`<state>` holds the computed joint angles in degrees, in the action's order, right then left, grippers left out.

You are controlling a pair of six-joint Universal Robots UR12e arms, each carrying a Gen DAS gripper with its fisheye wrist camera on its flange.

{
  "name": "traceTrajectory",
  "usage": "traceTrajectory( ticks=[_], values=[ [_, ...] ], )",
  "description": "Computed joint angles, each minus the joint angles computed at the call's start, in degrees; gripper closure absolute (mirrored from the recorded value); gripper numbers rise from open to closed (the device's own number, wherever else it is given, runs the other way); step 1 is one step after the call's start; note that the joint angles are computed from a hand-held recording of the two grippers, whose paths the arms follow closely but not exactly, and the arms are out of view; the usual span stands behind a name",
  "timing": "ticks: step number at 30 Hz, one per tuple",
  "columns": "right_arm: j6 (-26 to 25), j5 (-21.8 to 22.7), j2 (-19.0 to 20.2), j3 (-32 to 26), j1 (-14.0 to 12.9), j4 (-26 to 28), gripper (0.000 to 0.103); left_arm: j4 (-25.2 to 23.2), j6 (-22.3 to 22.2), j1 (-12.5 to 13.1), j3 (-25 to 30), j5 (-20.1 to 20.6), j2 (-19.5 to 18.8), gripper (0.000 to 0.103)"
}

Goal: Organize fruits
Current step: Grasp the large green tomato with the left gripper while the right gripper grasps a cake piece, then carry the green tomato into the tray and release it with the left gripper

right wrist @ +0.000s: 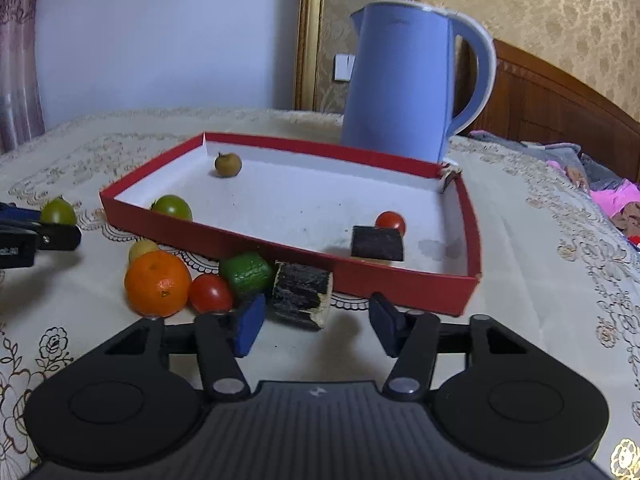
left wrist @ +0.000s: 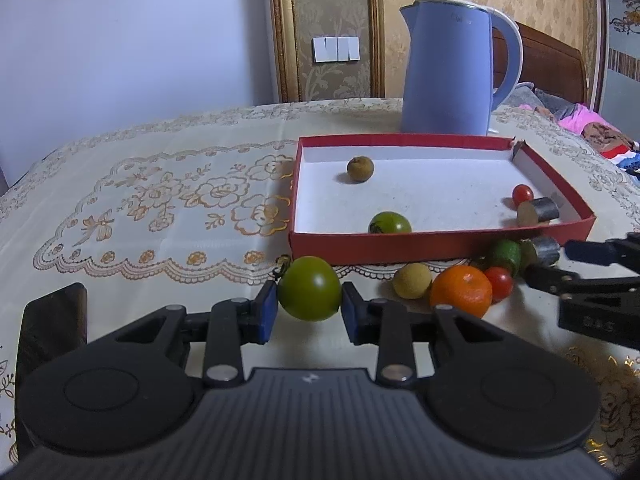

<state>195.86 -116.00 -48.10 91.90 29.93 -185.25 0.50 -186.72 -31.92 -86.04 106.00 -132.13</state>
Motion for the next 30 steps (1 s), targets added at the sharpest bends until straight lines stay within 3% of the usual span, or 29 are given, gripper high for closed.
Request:
traceTrajectory(
  ticks=[1,3,5,10,19,30],
  values=[
    [-0.1,0.1,0.1,-0.4,0.0,0.6,0.052,-0.1,0.0,0.0,0.0,0.1,0.0,0.072],
    [-0.3,0.5,0.3,-1.0,-0.2,1.8,0.066,-0.1,0.0,-0.1,0.0,0.1,0.0,0.072],
    [-0.4,1.9,0.3,-1.1,-0.4,2.0,0.073,0.1,0.1,-0.1,0.0,0.1,0.0,0.072],
    [-1.7,0.5,0.3,-0.8,0.2,1.4,0.074,-0.2,0.0,-0.2,0.0,0.6,0.2,0.072],
    [-0.9,1.3,-2.0,4.2,0.3,-5.9,0.074,-0.8,1.1,-1.0,1.3,3.0,-0.1,0.072],
    [-2.9,1.0,-4.3,8.5,0.5,-13.3,0.074,-2.9,4.0,-2.9,8.8,4.6,-2.9,0.072]
  ],
)
